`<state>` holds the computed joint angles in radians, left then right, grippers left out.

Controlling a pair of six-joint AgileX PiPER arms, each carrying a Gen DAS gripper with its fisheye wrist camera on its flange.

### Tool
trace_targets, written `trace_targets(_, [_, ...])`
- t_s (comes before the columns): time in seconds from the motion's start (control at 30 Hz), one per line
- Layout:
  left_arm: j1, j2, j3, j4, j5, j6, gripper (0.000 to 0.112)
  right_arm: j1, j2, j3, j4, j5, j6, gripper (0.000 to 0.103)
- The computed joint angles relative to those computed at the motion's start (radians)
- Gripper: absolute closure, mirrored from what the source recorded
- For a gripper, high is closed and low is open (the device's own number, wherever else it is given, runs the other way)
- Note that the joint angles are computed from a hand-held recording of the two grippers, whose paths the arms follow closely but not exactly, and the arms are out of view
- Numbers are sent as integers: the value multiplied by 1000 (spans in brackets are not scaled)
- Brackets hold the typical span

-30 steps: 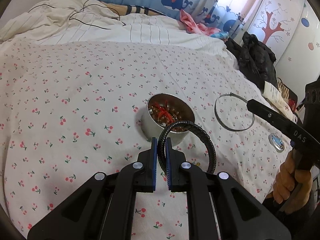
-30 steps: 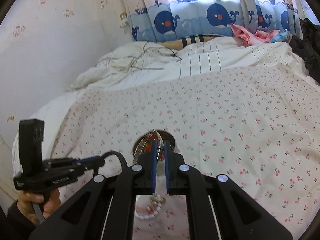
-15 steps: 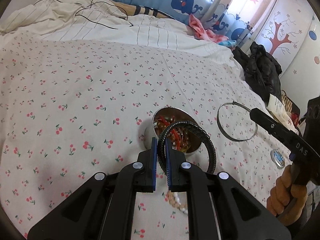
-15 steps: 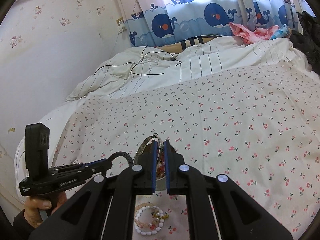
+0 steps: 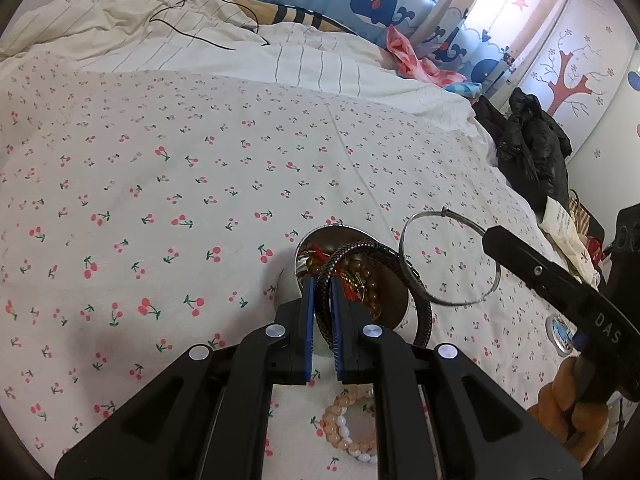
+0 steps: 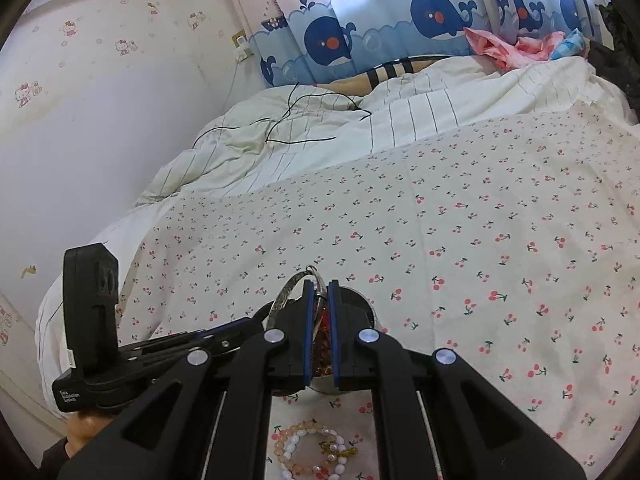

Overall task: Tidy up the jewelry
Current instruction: 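Carry both bracelets over the silver tin and open both tools to drop them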

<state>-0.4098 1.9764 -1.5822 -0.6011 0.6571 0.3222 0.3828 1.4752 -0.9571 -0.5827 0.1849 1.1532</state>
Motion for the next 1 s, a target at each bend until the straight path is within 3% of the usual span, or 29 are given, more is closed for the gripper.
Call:
trace_targets(0.43, [-32,88,-107,64,4,-65,104,-18,90,-63,111,12,-123,95])
trace_targets(0.77, [-27,92,-132,117,7,-111,103,-33,160,-107,358,19,-371,95])
trace_targets(0.87, [-12,85,-125,100,10,-107,102,-33,183,-127,502,42,-515,95])
trace_targets(0.97, [-8,78,-119,104,12,-108,102,-37,204,-147,616,77,-627,93])
trace_targets(1.0, [-9,72,-112,106,10,-106,101,-34,206,-151,604,88,-617,85])
